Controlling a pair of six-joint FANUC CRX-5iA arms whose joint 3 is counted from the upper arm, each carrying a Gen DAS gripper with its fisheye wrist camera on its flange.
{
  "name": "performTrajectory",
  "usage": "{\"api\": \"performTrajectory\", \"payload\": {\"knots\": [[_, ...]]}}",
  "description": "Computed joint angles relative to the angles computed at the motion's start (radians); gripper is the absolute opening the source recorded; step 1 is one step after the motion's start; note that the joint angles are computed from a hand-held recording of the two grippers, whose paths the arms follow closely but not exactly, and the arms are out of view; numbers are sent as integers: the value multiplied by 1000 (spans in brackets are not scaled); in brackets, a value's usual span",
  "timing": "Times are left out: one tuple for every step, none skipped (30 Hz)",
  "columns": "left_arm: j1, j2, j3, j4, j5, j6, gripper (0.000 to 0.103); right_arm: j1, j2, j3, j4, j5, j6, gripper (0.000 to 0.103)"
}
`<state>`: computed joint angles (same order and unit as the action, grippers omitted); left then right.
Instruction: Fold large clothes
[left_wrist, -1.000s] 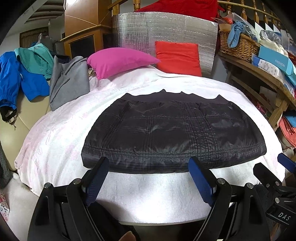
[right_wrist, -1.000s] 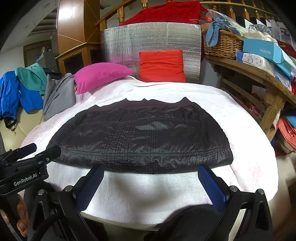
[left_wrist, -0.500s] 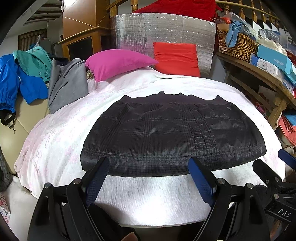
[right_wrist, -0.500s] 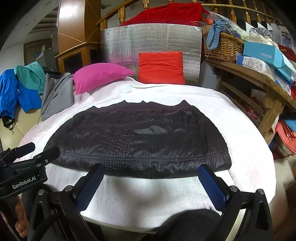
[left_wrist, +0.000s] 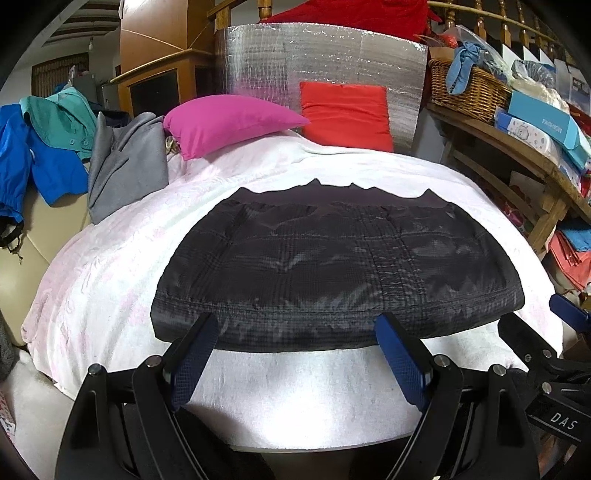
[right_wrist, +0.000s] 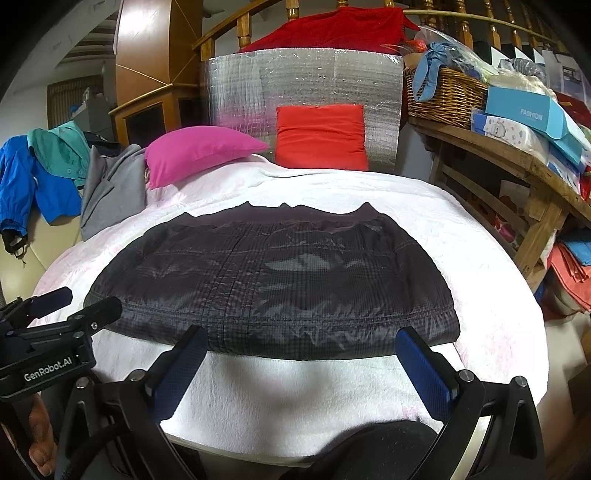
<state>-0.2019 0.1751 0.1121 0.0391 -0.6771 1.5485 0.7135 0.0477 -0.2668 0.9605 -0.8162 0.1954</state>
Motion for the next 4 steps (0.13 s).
{"api": "performTrajectory", "payload": {"knots": [[0, -3, -4, 2, 8, -2, 88, -1, 1, 1, 0, 0, 1, 103], [0, -3, -4, 4, 10, -4, 88, -2, 1, 2, 2, 1, 0, 103], [-1, -1, 1, 1, 6, -2, 88, -3, 3, 5, 1, 0, 0, 103], [-2, 2, 8, 0, 0, -2, 88, -4, 4, 7, -1, -1, 2, 103]]}}
